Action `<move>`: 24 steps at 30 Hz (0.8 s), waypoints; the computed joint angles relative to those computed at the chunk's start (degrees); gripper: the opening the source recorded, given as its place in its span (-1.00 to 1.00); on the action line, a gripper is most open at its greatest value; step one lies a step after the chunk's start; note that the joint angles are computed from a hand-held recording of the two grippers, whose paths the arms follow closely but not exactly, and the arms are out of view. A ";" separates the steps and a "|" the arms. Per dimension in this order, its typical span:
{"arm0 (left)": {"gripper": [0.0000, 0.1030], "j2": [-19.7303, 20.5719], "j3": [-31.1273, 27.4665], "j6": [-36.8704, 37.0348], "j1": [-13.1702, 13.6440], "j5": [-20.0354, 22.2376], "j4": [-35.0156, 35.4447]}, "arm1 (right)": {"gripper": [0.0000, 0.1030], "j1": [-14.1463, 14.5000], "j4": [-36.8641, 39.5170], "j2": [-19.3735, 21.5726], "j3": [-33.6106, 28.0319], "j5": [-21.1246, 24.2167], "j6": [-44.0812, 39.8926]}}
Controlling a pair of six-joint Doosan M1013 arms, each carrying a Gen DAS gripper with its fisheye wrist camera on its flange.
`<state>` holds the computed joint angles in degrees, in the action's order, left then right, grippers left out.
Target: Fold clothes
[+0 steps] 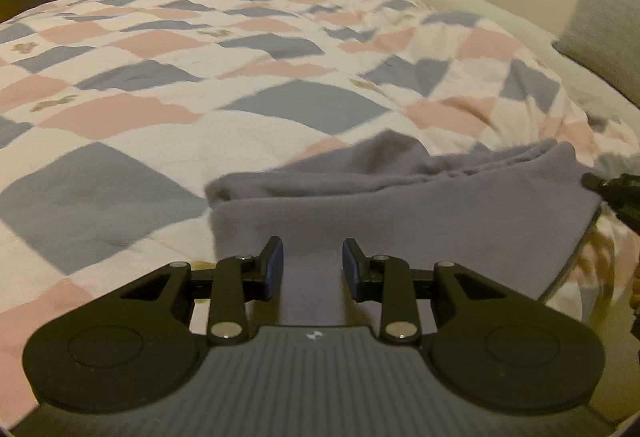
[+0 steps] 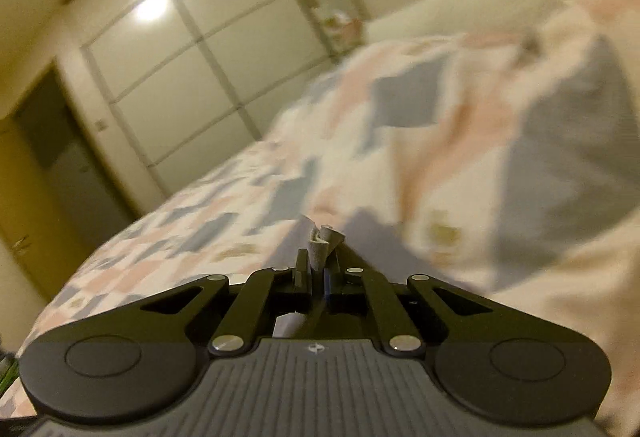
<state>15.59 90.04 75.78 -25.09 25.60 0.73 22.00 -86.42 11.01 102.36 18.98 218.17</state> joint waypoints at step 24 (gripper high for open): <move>-0.48 0.82 -1.14 3.10 0.39 0.98 -0.08 | -0.10 2.29 -5.29 0.50 0.55 10.37 2.23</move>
